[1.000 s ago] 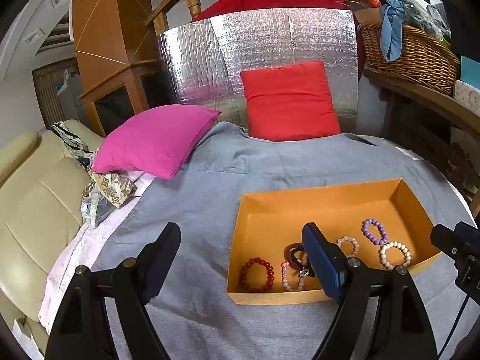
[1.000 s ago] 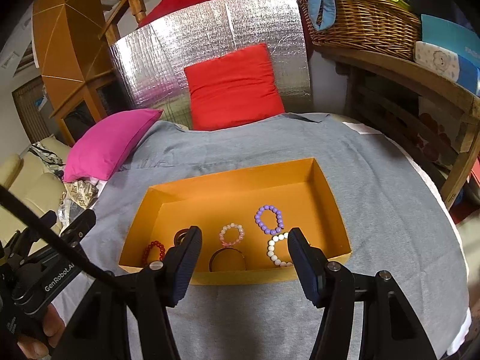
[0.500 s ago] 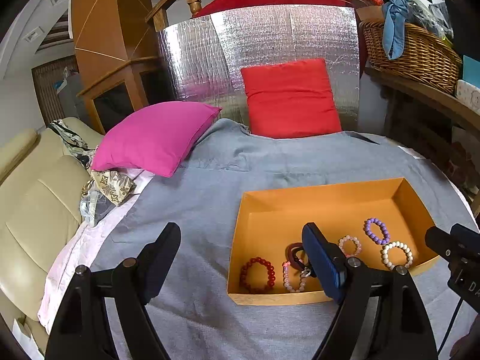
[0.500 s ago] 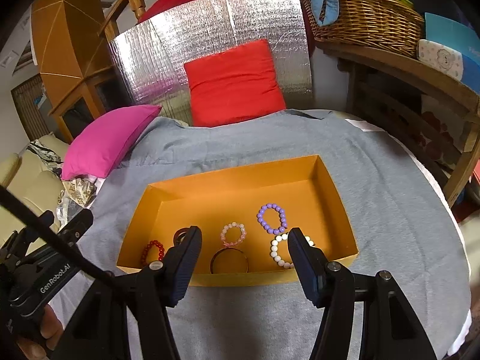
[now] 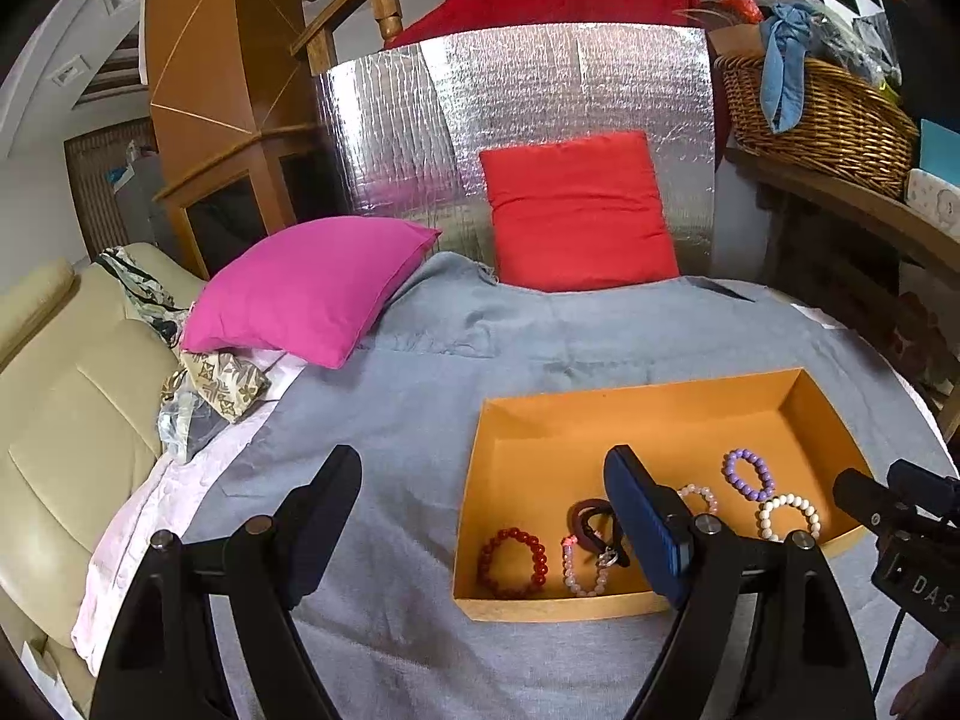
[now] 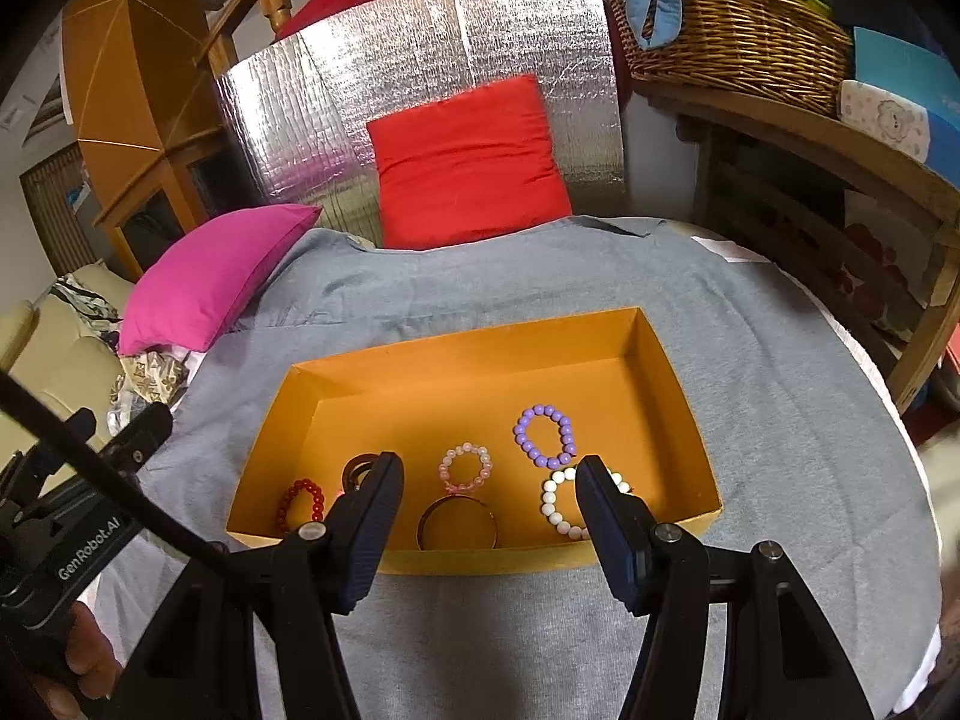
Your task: Organize jewelry
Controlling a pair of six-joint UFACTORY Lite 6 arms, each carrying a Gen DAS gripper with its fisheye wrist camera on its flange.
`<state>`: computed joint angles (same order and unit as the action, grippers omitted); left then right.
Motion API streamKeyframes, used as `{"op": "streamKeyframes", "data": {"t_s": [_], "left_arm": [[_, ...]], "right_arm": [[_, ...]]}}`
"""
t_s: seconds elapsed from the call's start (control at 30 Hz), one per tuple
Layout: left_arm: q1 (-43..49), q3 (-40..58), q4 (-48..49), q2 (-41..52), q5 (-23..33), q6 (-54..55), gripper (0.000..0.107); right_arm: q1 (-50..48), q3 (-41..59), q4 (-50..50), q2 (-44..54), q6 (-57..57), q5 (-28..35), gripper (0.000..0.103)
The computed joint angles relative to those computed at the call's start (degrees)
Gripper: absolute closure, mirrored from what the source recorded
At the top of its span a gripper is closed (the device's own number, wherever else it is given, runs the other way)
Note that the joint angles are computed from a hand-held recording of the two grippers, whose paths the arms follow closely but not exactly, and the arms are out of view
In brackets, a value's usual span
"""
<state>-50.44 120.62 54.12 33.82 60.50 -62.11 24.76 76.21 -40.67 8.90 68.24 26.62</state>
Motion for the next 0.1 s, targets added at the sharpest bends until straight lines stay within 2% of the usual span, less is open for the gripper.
{"op": "streamKeyframes", "data": {"t_s": [0.1], "left_arm": [[0.1, -3.3, -1.5, -1.7, -1.6, 0.0, 0.023]], "right_arm": [[0.4, -1.5, -2.7, -0.9, 2.1, 0.6, 0.039]]}}
